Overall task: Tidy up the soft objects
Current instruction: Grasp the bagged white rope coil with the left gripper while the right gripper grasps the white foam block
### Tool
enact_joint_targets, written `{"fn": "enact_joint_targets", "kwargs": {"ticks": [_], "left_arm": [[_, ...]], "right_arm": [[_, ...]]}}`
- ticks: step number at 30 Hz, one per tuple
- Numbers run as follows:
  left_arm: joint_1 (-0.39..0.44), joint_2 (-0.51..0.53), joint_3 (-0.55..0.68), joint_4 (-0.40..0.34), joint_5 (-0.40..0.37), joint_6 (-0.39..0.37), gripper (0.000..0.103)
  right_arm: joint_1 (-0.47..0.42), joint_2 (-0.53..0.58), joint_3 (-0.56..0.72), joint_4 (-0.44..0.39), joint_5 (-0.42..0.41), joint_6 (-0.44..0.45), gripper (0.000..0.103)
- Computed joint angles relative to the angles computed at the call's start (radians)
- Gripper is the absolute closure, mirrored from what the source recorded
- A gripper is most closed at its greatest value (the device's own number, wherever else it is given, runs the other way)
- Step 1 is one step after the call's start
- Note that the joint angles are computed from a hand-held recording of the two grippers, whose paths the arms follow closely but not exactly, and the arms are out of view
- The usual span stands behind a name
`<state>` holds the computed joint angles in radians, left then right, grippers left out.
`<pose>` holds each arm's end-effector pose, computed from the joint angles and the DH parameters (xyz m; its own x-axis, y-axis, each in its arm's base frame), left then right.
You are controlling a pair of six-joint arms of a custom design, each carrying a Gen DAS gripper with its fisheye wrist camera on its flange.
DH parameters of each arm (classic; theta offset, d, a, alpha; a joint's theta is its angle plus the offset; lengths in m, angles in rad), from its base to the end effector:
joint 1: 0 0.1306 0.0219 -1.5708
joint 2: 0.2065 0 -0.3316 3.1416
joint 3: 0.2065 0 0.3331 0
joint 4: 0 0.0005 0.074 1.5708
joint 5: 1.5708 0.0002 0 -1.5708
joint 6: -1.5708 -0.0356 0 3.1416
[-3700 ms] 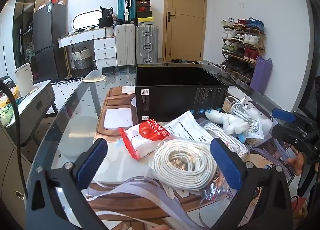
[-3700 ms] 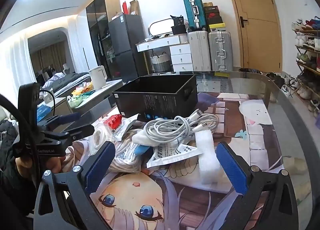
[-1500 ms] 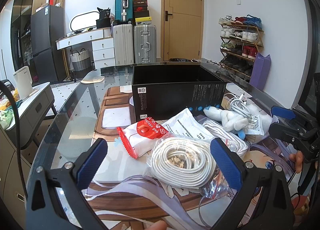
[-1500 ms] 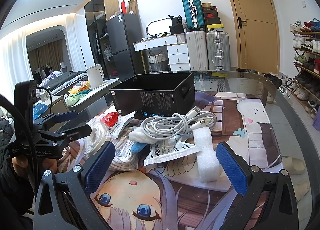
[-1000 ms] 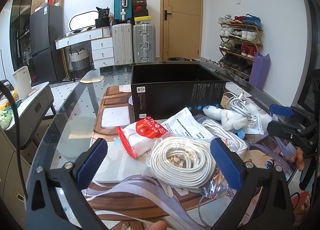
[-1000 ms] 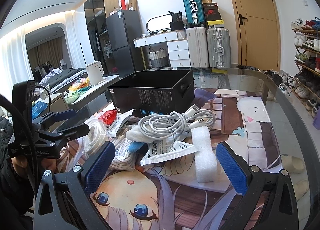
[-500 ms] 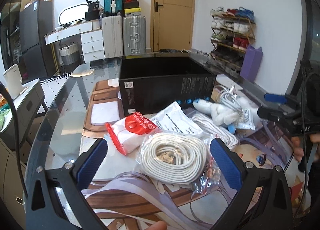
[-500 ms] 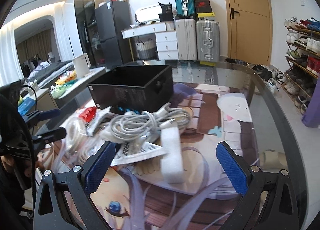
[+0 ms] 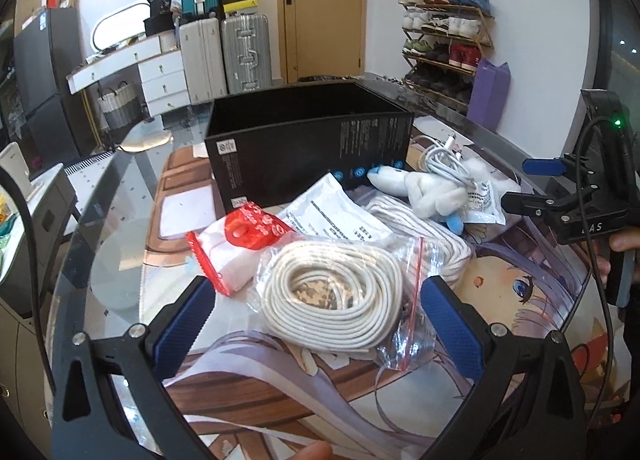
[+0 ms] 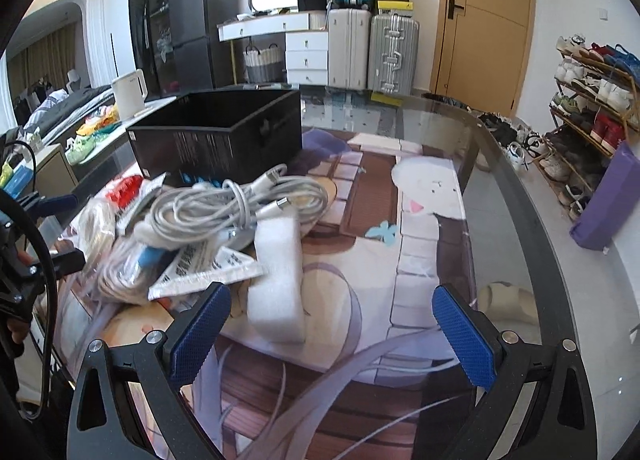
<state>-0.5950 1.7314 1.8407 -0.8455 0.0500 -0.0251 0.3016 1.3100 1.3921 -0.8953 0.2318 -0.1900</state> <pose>0.4568 -0.3119 0.4027 -0.5411 0.3965 -0.7416 0.6043 0.7966 -0.0150 0.3945 0.1136 0.4100 -0.7073 -0.0275 -0.7063 -0.0048 0.9994 -0.0341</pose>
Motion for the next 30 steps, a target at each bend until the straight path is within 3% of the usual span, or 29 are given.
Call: {"fn": "enact_joint_targets", "kwargs": {"ticks": [10, 16, 18, 23, 30], "left_arm": [[-0.018, 0.052, 0.071, -0.075, -0.02, -0.022, 0.0], [-0.003, 0.073, 0.103, -0.101, 0.021, -0.008, 0.0], [0.002, 0.07, 0.096, -0.095, 0.04, -0.007, 0.002], [0.009, 0.055, 0.073, -0.071, 0.058, -0.018, 0.023], [0.012, 0.034, 0.042, -0.03, 0.077, -0.016, 0.041]], "right_arm": [[-0.012, 0.027, 0.016, -0.04, -0.033, 0.006, 0.002], [-0.013, 0.066, 0.056, -0.081, -0.051, 0.008, 0.019], [-0.012, 0.073, 0.062, -0.083, -0.055, 0.007, 0.02], [-0.012, 0.1, 0.092, -0.086, -0.06, 0.007, 0.033], [-0.008, 0.125, 0.12, -0.077, -0.081, 0.012, 0.051]]}}
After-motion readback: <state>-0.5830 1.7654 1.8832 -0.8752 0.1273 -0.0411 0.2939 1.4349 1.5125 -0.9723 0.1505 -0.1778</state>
